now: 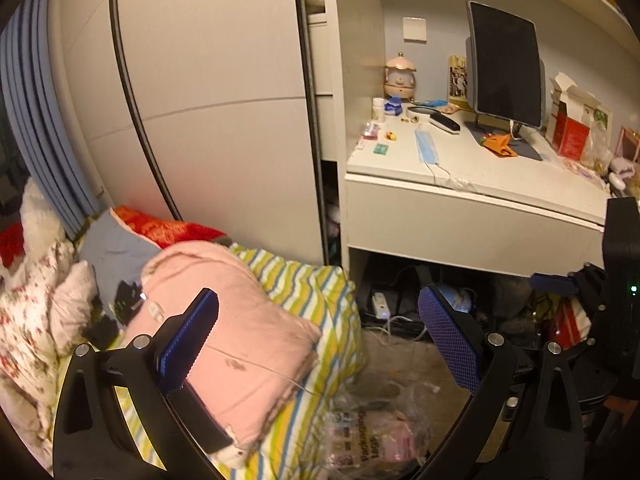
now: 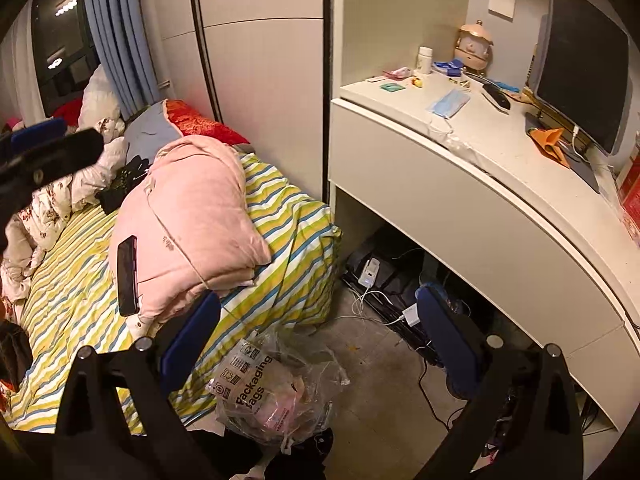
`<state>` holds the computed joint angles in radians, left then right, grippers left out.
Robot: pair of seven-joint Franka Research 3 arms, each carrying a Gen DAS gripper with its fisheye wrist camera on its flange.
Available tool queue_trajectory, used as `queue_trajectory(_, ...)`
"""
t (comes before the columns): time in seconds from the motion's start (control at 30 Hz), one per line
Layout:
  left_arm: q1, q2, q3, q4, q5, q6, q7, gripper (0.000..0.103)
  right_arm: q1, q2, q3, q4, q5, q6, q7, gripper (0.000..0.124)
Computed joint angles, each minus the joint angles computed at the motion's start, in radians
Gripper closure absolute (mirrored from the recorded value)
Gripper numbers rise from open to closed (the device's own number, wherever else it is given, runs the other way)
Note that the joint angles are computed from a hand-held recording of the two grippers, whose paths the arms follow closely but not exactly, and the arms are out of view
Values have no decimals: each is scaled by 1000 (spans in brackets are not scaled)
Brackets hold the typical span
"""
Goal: Collect trash
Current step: 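Move the right tool back up toward the desk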
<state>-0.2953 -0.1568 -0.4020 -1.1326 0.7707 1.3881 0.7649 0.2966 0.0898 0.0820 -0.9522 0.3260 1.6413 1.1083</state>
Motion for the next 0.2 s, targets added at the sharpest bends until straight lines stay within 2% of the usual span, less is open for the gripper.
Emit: queue_trajectory(0.2,-24,81,-5,135,41,-60,44,6,-12,80,-6,141,0,-68,35,28)
